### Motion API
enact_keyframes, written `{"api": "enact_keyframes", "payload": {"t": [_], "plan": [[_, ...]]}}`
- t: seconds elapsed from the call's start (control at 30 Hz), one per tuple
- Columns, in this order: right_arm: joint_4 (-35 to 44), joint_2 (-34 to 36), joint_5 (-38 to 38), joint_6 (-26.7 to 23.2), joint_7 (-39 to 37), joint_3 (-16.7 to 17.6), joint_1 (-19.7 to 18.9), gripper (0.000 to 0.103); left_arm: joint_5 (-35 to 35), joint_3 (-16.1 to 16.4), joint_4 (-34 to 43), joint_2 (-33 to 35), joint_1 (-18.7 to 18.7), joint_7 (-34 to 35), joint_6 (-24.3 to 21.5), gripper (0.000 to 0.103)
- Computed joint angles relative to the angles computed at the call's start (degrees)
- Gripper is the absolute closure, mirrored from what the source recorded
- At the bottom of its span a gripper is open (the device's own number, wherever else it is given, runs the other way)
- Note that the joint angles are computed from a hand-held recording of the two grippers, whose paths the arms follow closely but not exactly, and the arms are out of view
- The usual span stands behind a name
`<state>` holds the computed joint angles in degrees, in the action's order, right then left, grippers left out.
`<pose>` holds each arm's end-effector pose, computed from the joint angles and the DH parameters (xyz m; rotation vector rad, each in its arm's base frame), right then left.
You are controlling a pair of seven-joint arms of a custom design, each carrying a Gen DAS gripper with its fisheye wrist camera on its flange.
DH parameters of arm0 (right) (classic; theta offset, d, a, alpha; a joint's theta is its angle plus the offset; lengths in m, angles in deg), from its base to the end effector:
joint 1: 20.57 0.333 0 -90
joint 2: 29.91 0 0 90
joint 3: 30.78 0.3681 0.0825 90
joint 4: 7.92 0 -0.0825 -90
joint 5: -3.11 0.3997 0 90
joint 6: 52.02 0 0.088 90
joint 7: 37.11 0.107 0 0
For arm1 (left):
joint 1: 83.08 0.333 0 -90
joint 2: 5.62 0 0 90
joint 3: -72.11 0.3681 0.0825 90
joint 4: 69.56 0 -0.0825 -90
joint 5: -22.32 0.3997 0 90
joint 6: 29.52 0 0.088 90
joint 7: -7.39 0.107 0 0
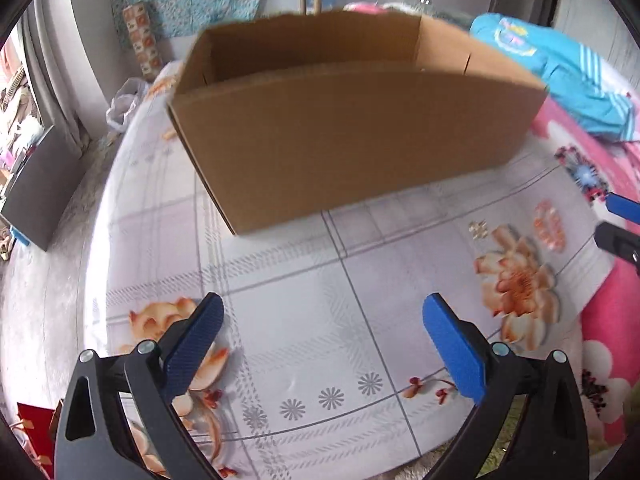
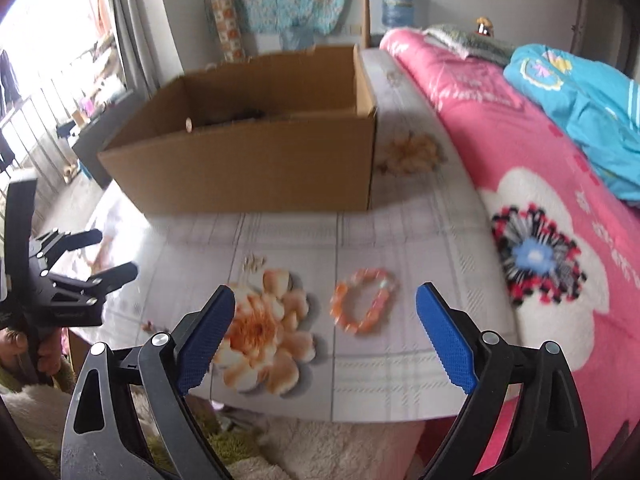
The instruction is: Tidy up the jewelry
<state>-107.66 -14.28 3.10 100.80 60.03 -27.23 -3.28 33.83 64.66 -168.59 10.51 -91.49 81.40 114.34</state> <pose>0.6653 0.2479 0.5374 -1.9914 1.5769 -0.4268 0.6819 -0.1847 0.5182 -1.8232 2.0465 -0.5325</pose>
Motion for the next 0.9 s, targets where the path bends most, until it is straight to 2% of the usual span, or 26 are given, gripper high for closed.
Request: {"api": "enact_keyframes", "payload": {"t": [0.17, 0.3, 0.43, 0.63, 0.7, 0.9], "plan": [[0.40, 0.63, -9.29, -1.86, 5.29, -2.65, 3.57, 0.013, 2.23, 0.83, 3.71, 3.65, -1.78, -3.81, -5.02, 0.005], [1.11, 0.68, -14.08, -1.38, 7.80, -3.47, 4.35, 0.008, 1.39, 0.57, 4.16, 4.19, -1.62, -4.88, -4.59, 0.005], [1.56, 0.76, -19.72, -0.89, 12.93, -4.98, 5.62, 0.008, 1.74, 0.64, 4.57, 4.32, -1.91, -5.66, -4.97, 0.005], [4.22, 2.31, -33.95, -3.84, 24.79, -8.48, 8.88, 0.008, 1.87, 0.54, 6.37, 5.34, -2.14, -6.11, -6.05, 0.005], [4.70, 2.37, -38.08, -4.69, 26.84, -8.63, 9.33, 0.008, 1.74, 0.54, 6.70, 5.44, -2.04, -5.98, -6.36, 0.005], [3.89, 1.12, -43.40, -0.40, 33.43, -8.13, 8.08, 0.008, 1.52, 0.49, 6.77, 5.55, -1.96, -5.78, -6.71, 0.005]]}}
